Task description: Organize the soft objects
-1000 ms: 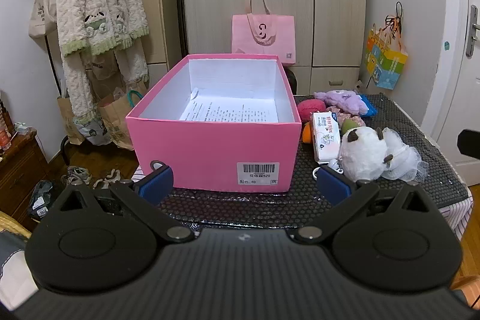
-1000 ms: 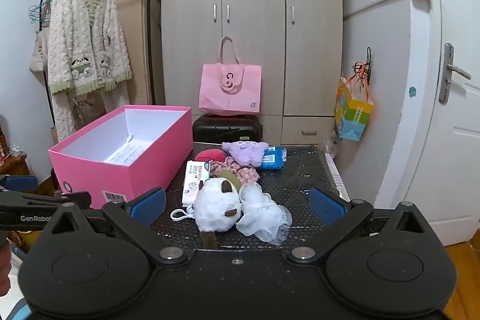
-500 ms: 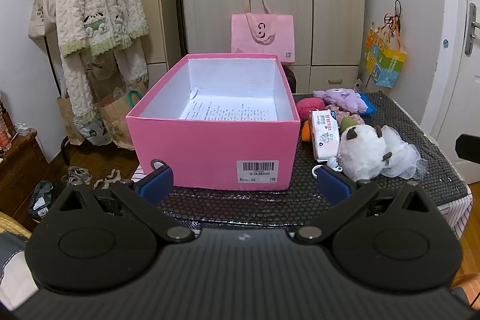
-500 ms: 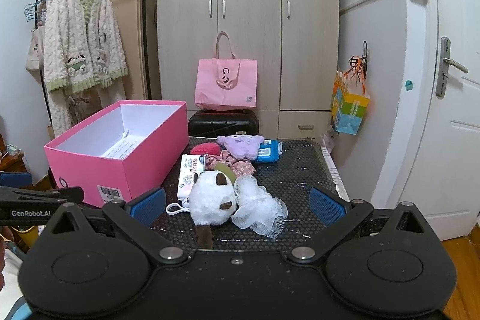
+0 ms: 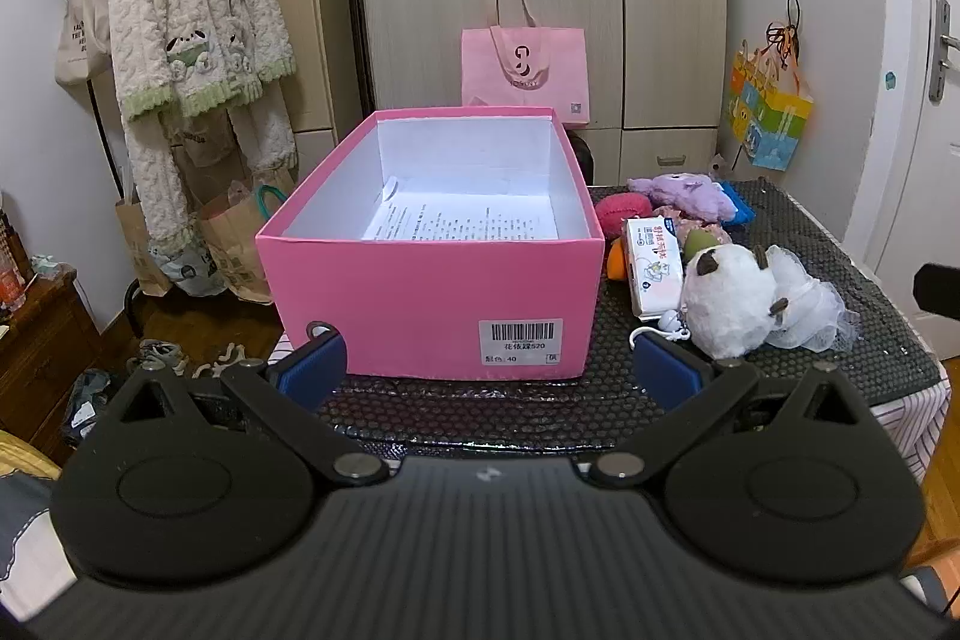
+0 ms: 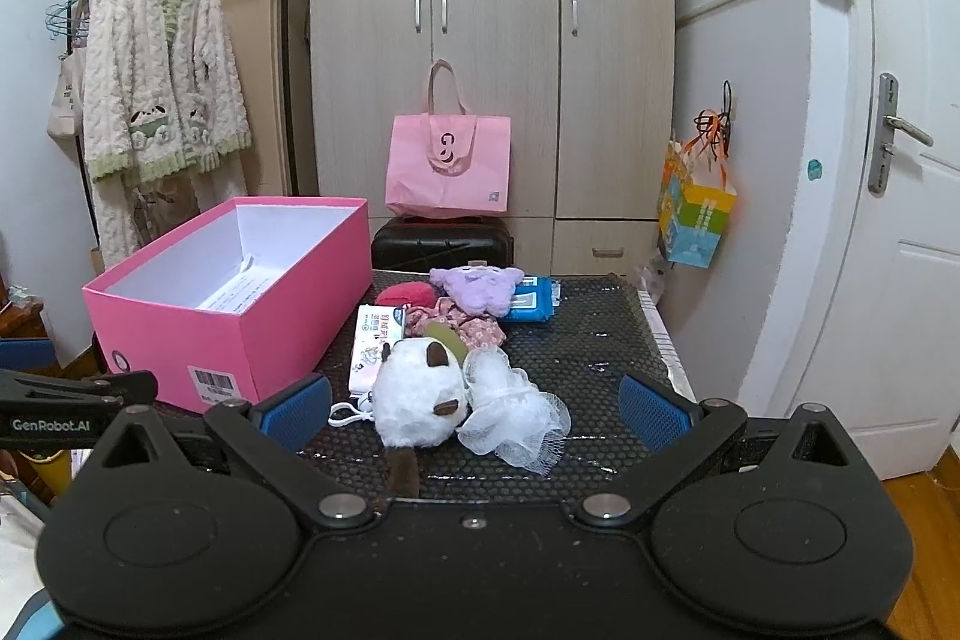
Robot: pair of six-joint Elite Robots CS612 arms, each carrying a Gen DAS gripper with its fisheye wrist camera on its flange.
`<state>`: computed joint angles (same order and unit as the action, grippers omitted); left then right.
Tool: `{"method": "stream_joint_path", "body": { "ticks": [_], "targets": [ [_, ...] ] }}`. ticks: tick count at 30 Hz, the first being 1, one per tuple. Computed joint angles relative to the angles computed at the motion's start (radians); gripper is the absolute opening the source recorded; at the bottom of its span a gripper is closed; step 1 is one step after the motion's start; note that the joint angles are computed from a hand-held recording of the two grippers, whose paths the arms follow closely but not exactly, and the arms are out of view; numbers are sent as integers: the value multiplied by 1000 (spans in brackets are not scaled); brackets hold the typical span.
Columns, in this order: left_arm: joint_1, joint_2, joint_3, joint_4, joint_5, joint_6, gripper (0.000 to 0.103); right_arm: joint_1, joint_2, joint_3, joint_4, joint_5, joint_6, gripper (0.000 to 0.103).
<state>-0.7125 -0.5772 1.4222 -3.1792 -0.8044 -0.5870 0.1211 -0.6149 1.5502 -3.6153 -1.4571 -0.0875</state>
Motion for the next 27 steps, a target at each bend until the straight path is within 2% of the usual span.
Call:
{"method": "stream_joint_path", "body": {
  "ticks": [3,7,11,15,23,27],
  "targets": [
    [-6,13,-4,-53,20,13,103,0,1,-2,-2,-1,-1,103],
    [-10,15,-2,-68,39,48,103,1,8,-3,-34,-8,-5,103],
    [-11,24,-2,-133,40,67,103,-7,16,-6,-77,0,58,103],
    [-12,24,-2,-147,38,75,103,-14,21,-5,-109,1,90,103],
    [-12,34,-11,-196,27,107,103,-13,36,-12,-153,3,38,103],
    [-6,30,-11,-220,-17,112,103,-10,42,-20,-178,12,-17,103]
  ]
}}
